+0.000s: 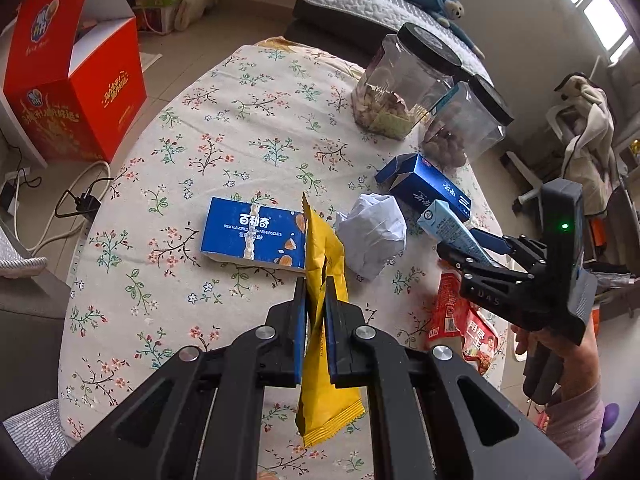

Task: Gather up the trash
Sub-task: 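Grasp the yellow wrapper with the left gripper while the right gripper grasps the milk carton, then carry the milk carton to the bin and release it with the right gripper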

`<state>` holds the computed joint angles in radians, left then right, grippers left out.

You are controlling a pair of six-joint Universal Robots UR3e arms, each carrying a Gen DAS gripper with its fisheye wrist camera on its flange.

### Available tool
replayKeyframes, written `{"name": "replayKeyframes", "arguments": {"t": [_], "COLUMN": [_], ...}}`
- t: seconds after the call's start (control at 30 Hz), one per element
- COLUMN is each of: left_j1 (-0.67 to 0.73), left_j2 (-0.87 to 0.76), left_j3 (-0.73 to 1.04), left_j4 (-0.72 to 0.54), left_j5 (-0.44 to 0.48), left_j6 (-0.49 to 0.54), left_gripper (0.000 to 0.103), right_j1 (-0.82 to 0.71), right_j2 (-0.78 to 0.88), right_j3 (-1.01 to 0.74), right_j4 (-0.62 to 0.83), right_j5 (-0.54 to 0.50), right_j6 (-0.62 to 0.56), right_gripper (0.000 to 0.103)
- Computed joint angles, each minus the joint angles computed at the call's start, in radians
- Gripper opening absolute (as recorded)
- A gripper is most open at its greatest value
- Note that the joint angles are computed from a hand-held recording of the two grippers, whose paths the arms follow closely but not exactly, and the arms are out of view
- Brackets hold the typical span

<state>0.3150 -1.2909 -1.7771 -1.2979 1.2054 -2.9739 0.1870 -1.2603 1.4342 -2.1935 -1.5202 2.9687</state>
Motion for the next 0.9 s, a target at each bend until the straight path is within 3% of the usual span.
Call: {"name": "replayKeyframes", "arguments": {"t": [0.53,0.9], "left_j1": [-0.081,-0.273], "left_j2": [0.013,-0.039], "left_j3": [-0.018,-0.035], "left_j4": [0.251,0.513], "left_j5": [0.060,0.213], "left_j6": [-0.119,-0.244], "left_gripper": [0.008,0.008], "right_j1": [0.035,-0.018], "right_j2": [-0.208,-0.325], "right_j3": [0.221,0.368], "right_j4": [-0.400,-0.592], "right_j5": [-0.015,-0.056], "right_j6": [0.158,0.204], "right_gripper": [0.056,0.056]}}
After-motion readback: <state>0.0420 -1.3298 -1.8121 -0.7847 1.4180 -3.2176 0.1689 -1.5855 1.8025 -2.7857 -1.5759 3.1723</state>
